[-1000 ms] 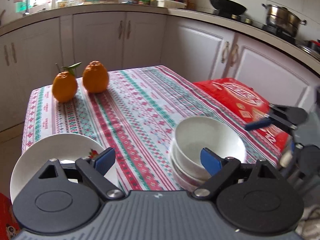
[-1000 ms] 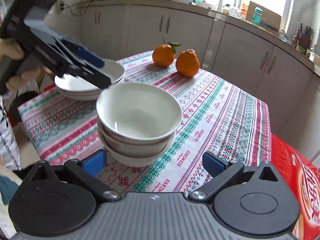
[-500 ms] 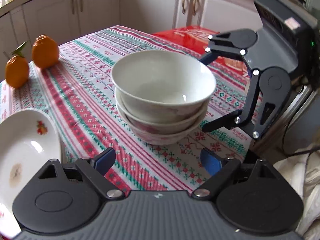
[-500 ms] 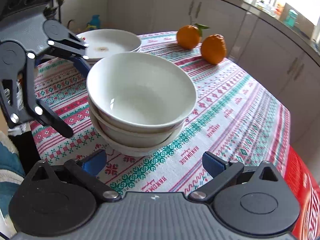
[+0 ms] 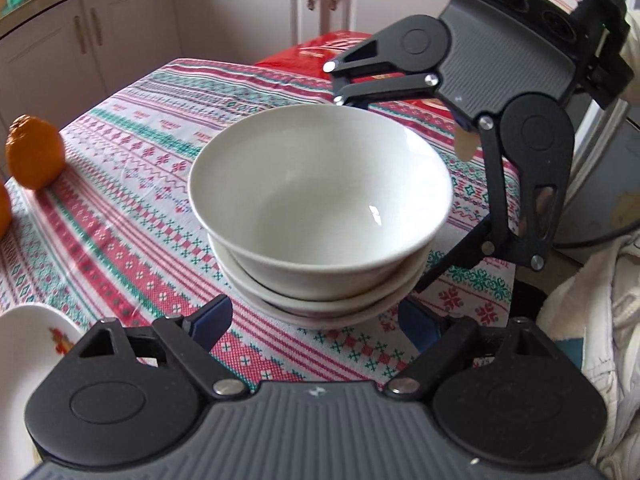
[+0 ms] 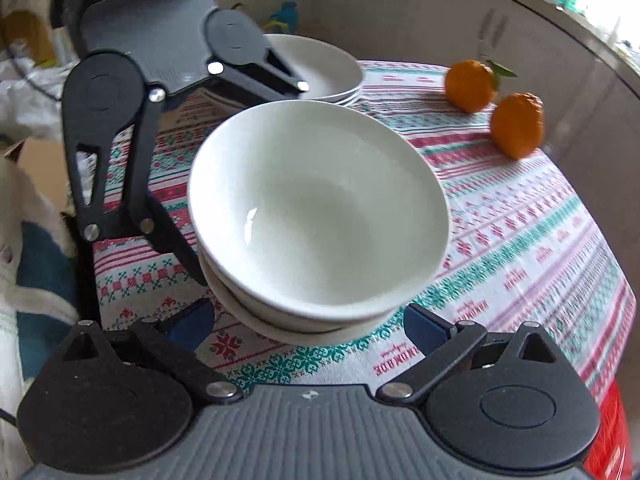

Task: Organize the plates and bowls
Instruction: 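Lift the bowl stack with both tools and carry it over the plate stack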

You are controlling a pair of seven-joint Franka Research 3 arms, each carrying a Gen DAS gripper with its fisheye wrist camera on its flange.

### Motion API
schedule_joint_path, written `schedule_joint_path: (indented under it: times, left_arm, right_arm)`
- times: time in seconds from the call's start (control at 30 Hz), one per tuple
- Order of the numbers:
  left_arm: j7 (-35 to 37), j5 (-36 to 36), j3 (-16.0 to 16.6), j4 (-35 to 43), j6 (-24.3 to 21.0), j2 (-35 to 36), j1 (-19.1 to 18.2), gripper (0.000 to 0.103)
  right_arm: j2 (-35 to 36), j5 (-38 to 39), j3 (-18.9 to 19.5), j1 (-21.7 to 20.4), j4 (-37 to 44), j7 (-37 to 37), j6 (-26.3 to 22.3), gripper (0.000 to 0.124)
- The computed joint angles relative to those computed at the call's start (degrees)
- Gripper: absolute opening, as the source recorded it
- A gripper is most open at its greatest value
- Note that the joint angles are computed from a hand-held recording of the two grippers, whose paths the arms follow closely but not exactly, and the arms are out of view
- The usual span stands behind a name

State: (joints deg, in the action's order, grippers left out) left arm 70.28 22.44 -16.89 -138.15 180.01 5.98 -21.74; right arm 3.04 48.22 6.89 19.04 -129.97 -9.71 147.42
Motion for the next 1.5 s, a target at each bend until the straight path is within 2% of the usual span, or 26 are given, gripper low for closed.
schedule_joint_path:
  times: [0.07,0.13,0.23,0.3,0.37,0.47,0.53,0.7,0.8,0.83,0.93,1.07,1.3,1.5]
  left_arm:
    - [4.8,-4.3,-3.5,-0.2,-0.1,0.0,3.1,0.088]
    - [13.6,-13.0,-10.1,-0.4,0.1,0.2,8.8,0.088]
    - [23.7,-22.9,-16.7,-0.2,-0.6,0.6,14.2,0.088]
    - [28.5,-27.2,-18.8,0.2,-1.2,0.9,15.7,0.084]
    - [30.7,-29.2,-18.5,0.5,-1.5,1.0,15.2,0.084]
    - [37.2,-36.6,-21.8,0.7,-1.5,1.3,17.5,0.084]
    - [40.5,-39.9,-22.6,1.1,-1.7,1.6,17.9,0.084]
    - [46.8,-46.2,-22.5,2.0,-2.5,1.9,17.3,0.084]
    - [48.5,-47.9,-20.6,2.6,-3.0,2.0,15.6,0.083]
    - [50.3,-50.1,-21.1,2.9,-3.3,2.0,16.0,0.083]
    - [52.7,-52.4,-19.9,3.2,-3.8,2.0,14.6,0.083]
    - [54.0,-53.4,-17.2,3.6,-4.2,2.0,11.9,0.083]
    - [55.5,-55.1,-14.5,3.7,-4.2,1.8,8.9,0.083]
    - [56.9,-56.5,-15.0,3.0,-2.6,1.5,8.9,0.082]
  right_arm:
    - [0.5,-1.5,-0.1,0.0,0.9,0.4,-1.0,0.101]
    - [1.2,-2.7,0.0,-0.1,1.9,1.0,-1.7,0.101]
    - [2.1,-3.8,0.0,-0.4,3.2,1.9,-2.9,0.098]
    - [2.9,-4.2,0.1,-0.6,4.3,2.3,-3.9,0.097]
    - [3.5,-4.7,0.2,-0.8,5.1,2.9,-4.6,0.095]
    - [3.8,-5.4,0.3,-1.1,5.8,3.4,-5.9,0.094]
    - [3.9,-5.6,0.4,-1.3,6.1,3.6,-6.7,0.093]
    - [4.3,-6.3,0.5,-1.4,6.8,4.3,-7.4,0.093]
    - [3.9,-6.4,0.5,-1.6,6.5,4.3,-7.6,0.093]
    - [3.9,-6.5,0.4,-1.6,6.5,4.3,-7.6,0.093]
    - [3.8,-6.6,0.3,-1.6,6.5,4.5,-8.0,0.093]
    - [3.7,-6.6,0.3,-1.6,6.4,4.5,-7.9,0.092]
    - [3.5,-6.3,0.3,-1.5,6.2,4.8,-7.8,0.092]
    - [3.0,-7.4,0.3,-1.1,5.6,6.0,-6.5,0.092]
